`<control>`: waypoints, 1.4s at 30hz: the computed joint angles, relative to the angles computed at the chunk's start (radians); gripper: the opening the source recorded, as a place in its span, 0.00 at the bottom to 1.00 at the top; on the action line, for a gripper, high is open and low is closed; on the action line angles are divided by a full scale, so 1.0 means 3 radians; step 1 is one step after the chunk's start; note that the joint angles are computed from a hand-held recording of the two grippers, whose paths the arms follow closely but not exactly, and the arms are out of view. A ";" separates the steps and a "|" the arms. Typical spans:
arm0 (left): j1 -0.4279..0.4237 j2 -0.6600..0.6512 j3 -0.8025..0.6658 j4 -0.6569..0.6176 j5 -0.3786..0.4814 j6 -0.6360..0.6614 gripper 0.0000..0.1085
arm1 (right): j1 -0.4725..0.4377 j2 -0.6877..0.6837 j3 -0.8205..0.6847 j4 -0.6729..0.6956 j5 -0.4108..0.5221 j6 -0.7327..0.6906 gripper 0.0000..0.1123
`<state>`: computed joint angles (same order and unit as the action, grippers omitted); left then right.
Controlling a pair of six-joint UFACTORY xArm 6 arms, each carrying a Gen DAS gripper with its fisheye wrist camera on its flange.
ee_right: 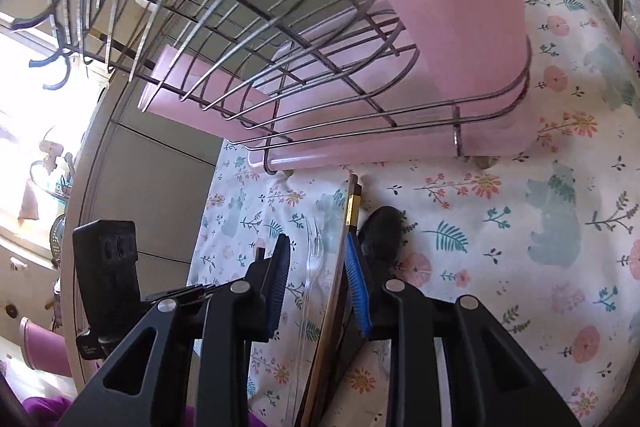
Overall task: Organize utensils
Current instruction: 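Close the left tool on another dark chopstick while the right tool grasps a gold-tipped chopstick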
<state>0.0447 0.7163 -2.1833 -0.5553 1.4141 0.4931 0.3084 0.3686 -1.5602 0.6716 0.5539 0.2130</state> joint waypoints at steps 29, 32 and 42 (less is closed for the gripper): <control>0.0089 0.0319 -0.0386 -0.0151 0.0220 -0.0108 0.05 | -0.0083 0.0387 -0.0331 0.0151 0.0196 -0.0135 0.06; 0.0099 0.0285 -0.0369 -0.0185 0.0203 -0.0106 0.05 | -0.0101 0.0175 -0.0086 0.0201 0.0099 -0.0228 0.06; 0.0159 0.0008 -0.0059 -0.0382 0.0025 0.0083 0.05 | 0.0018 -0.0301 0.0361 0.0004 -0.0409 -0.0188 0.00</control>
<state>0.0924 0.7187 -2.2011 -0.6699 1.4215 0.5181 0.3139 0.2782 -1.4519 0.6727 0.4312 0.1567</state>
